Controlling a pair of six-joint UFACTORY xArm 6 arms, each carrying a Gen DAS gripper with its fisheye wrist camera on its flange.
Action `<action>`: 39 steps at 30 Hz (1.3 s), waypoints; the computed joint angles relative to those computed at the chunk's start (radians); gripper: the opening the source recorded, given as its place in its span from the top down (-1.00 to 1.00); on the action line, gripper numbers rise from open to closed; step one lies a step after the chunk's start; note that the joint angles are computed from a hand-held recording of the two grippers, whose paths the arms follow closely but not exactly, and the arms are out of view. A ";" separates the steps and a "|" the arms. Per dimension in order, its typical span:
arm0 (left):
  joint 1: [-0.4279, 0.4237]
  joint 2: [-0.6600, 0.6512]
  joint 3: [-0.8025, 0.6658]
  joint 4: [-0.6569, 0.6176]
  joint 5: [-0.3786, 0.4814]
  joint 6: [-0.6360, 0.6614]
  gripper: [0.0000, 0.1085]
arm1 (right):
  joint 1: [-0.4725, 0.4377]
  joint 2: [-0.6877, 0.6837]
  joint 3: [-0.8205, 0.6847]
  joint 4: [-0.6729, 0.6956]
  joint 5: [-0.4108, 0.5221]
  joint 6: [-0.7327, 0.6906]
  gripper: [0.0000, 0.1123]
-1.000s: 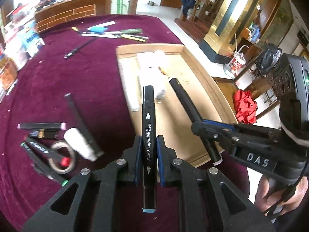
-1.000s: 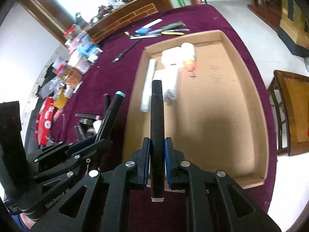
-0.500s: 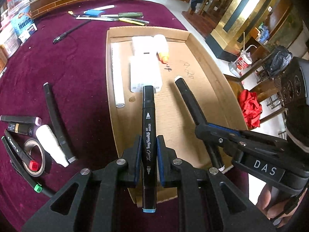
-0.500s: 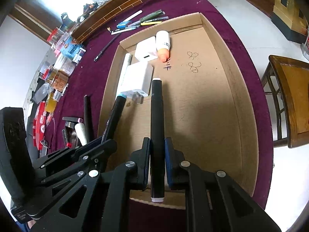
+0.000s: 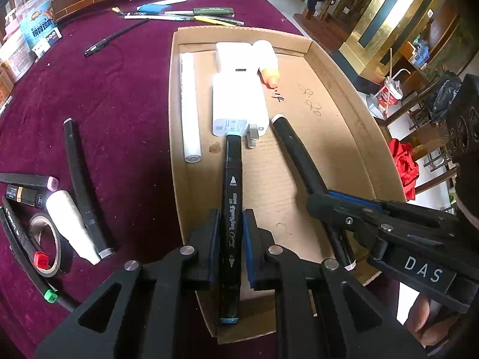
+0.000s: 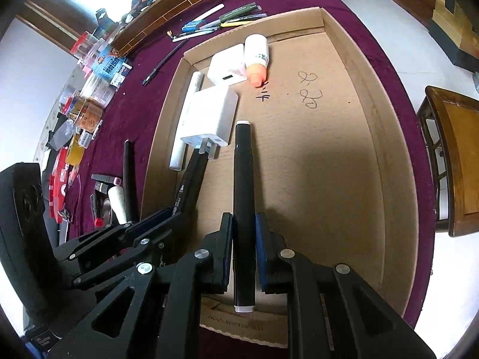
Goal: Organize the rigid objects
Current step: 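Carry both black markers over the cardboard tray and lower them inside, then open both tools to release the markers in the tray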
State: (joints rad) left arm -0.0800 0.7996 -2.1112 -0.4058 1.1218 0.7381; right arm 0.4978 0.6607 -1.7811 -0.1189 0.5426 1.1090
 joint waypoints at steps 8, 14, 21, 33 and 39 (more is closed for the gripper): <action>0.000 -0.012 0.016 -0.014 0.003 0.020 0.77 | 0.004 0.012 -0.015 0.052 0.001 -0.055 0.76; 0.008 -0.004 -0.009 -0.015 0.040 0.009 0.72 | 0.010 0.008 -0.023 0.046 0.027 -0.059 0.74; 0.021 -0.046 0.038 -0.039 0.031 0.033 0.60 | 0.023 -0.004 -0.035 -0.046 0.061 0.020 0.67; 0.090 -0.094 0.062 -0.108 0.018 0.059 0.42 | 0.065 0.055 -0.183 -0.247 0.081 0.155 0.67; 0.161 -0.090 0.033 -0.137 -0.022 0.043 0.42 | 0.092 0.200 -0.420 -0.177 0.126 0.059 0.67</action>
